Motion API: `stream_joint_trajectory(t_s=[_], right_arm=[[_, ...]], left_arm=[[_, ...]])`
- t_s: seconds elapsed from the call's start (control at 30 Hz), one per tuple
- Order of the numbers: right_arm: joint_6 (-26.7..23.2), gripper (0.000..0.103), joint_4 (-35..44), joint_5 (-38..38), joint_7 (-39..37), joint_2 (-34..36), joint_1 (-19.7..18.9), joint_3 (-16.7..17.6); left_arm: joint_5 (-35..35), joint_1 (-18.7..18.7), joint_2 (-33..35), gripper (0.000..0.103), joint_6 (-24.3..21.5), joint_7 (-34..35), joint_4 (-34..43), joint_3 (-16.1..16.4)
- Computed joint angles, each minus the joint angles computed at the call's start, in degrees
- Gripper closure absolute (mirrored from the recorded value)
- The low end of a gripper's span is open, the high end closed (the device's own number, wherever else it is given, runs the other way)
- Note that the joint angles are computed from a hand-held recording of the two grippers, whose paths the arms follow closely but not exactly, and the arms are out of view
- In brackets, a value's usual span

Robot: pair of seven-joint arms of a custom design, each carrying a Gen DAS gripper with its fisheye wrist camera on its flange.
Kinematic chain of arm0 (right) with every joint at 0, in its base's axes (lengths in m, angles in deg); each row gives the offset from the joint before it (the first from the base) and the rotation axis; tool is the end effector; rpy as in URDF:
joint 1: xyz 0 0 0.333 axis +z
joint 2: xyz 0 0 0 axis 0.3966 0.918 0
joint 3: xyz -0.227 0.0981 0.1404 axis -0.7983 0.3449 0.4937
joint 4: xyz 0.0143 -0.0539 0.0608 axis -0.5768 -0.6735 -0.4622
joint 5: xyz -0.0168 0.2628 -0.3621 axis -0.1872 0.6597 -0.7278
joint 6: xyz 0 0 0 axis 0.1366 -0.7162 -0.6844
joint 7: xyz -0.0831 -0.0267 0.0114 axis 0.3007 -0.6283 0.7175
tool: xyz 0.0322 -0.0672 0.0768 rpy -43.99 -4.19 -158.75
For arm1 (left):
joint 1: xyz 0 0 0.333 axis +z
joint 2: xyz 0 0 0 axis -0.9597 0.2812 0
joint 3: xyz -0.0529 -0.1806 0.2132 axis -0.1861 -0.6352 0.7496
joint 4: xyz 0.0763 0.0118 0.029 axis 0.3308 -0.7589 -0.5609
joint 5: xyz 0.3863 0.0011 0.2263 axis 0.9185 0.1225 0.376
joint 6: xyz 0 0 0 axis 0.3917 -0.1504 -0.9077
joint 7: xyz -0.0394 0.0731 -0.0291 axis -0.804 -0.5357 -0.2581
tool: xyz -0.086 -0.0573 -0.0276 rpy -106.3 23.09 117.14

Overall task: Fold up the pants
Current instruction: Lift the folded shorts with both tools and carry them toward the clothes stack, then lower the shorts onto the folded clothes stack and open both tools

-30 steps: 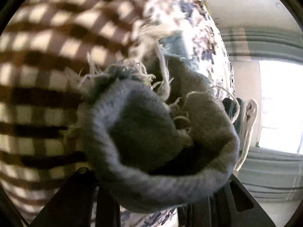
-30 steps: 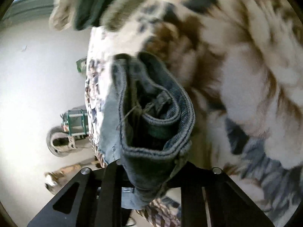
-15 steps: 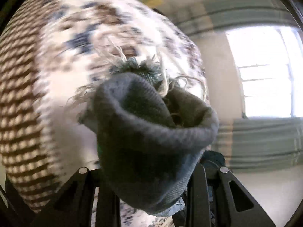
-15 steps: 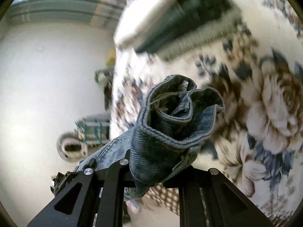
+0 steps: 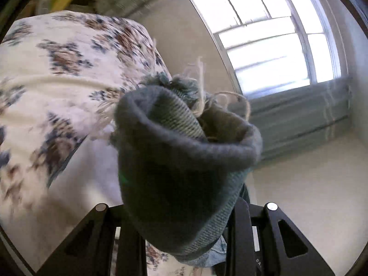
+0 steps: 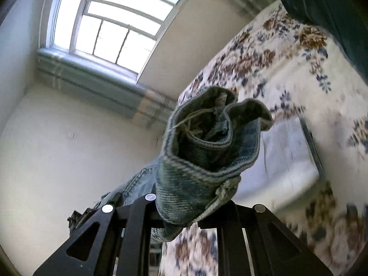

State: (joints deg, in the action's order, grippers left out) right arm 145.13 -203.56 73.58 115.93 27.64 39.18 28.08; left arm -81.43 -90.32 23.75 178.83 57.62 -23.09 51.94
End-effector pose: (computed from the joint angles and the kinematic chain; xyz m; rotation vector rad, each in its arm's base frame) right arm 0.4693 0.0889 0.7757 -1.0029 1.7804 0.1282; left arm 0.5332 -0.2109 0.6988 2.1593 -1.2187 1.5773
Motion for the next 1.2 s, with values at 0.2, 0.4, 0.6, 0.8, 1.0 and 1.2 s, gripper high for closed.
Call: stream_joint_trajectory(t_s=[0.2, 0.4, 0.6, 0.8, 1.0, 1.2], right_arm=[[-0.9, 0.088, -6.9, 0.0, -1.6, 2.5, -0.7, -0.2], [2.9, 0.087, -15.0, 0.6, 0.4, -1.4, -1.1, 0.6], [-2.2, 0.066, -17.6, -2.9, 0.7, -2.0, -1.3, 1.4], [-12.8, 0.037, -14.1, -17.6, 4.9, -4.1, -5.5, 7.0], [-24.8, 0.002, -6.4, -33.9, 5.5, -5.5, -6.4, 13.6], [-36.5, 0.0, 0.3, -41.2, 7.5, -7.9, -4.9, 17.3]], left_arm=[[3.9, 1.4, 5.2, 0.078, -5.2, 5.1, -3.3, -1.0], [5.1, 1.4, 3.4, 0.075, -7.5, 5.9, -7.5, -2.5], [17.4, 3.7, 6.1, 0.062, -22.4, 0.6, 0.9, -3.9], [33.9, 4.7, 3.8, 0.011, -29.1, -2.7, 5.1, -6.8], [48.2, 4.8, 0.8, 0.01, -38.3, -5.2, 7.5, -10.0], [51.1, 2.6, -5.2, 0.01, -44.2, -3.5, 7.0, -11.2]])
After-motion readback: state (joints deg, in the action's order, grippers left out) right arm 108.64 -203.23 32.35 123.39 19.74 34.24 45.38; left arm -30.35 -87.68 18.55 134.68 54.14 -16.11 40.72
